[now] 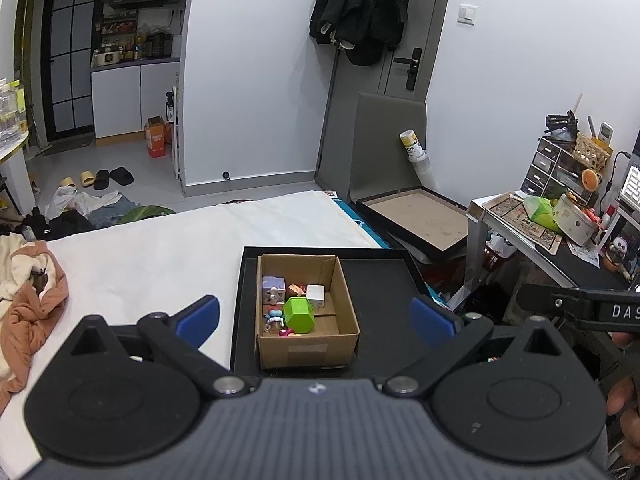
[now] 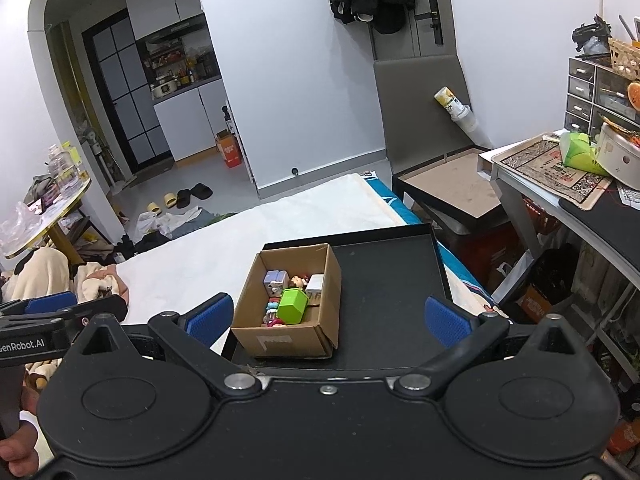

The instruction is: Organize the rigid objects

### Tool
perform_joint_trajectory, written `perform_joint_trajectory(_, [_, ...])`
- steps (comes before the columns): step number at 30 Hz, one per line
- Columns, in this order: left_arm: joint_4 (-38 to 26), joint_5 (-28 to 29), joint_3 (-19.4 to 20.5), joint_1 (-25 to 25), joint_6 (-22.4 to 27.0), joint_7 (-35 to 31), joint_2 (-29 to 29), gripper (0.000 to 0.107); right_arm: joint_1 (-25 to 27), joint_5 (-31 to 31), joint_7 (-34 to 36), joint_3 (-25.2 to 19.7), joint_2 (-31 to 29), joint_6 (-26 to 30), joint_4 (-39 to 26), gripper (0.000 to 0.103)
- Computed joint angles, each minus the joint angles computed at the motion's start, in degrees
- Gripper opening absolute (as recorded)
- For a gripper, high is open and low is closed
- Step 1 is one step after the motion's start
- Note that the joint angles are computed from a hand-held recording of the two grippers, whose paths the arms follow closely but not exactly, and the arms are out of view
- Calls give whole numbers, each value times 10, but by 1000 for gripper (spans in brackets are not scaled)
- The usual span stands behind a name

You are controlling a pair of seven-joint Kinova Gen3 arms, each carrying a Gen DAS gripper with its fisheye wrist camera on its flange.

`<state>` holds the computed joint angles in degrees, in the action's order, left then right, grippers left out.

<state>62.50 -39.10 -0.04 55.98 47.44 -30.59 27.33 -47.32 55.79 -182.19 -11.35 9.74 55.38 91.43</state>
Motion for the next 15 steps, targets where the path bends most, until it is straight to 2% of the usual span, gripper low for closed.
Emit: perform_joint_trajectory(15, [4,-9,-1,6,0,9,-3,101,-1,11,-6,-7,-8,-1,12,103])
